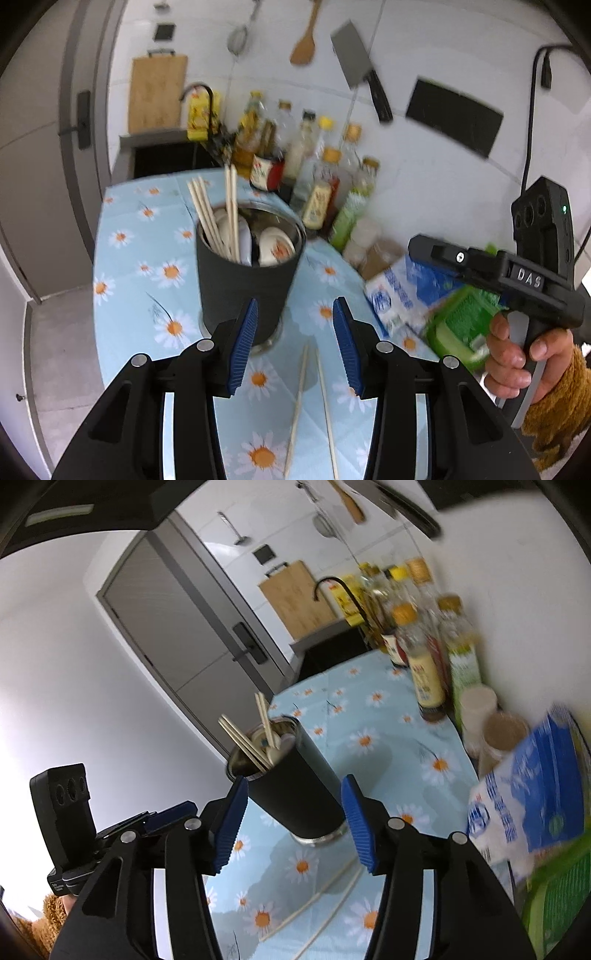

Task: Organize utensils
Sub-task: 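Move both open grippers down to the two chopsticks on the table, then close the left gripper on one chopstick while the right gripper grasps the other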

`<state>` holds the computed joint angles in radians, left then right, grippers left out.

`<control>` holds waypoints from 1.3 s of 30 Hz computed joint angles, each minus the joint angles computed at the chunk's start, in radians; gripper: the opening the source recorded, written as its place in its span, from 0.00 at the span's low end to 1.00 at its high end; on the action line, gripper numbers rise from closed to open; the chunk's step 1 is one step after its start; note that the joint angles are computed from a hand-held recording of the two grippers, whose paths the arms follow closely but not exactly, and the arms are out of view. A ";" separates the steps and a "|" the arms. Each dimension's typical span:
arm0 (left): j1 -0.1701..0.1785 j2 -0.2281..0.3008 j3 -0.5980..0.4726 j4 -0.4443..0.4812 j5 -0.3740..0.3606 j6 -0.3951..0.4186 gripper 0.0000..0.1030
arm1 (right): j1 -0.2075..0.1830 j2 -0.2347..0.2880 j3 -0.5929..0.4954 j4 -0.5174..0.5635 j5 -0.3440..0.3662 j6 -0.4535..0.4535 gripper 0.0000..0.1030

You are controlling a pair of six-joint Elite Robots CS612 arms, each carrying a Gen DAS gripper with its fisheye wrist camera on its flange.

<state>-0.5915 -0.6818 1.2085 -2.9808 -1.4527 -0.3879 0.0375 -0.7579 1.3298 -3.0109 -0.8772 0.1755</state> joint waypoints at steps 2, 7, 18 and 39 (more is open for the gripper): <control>0.002 0.006 -0.011 0.034 -0.029 0.008 0.40 | -0.004 -0.004 0.015 0.008 -0.005 0.005 0.52; -0.002 0.021 -0.045 0.152 -0.056 0.049 0.40 | -0.015 -0.013 0.055 0.022 -0.010 0.025 0.52; 0.006 0.086 -0.166 0.435 -0.161 0.098 0.40 | -0.028 -0.022 0.099 0.063 -0.025 0.041 0.52; 0.012 0.243 -0.473 0.911 -0.210 0.211 0.23 | -0.032 -0.022 0.115 0.205 0.007 -0.018 0.52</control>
<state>-0.5794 -0.4385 0.7353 -2.0701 -1.6624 -0.1770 0.0051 -0.7800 1.4448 -2.8063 -0.8698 0.1580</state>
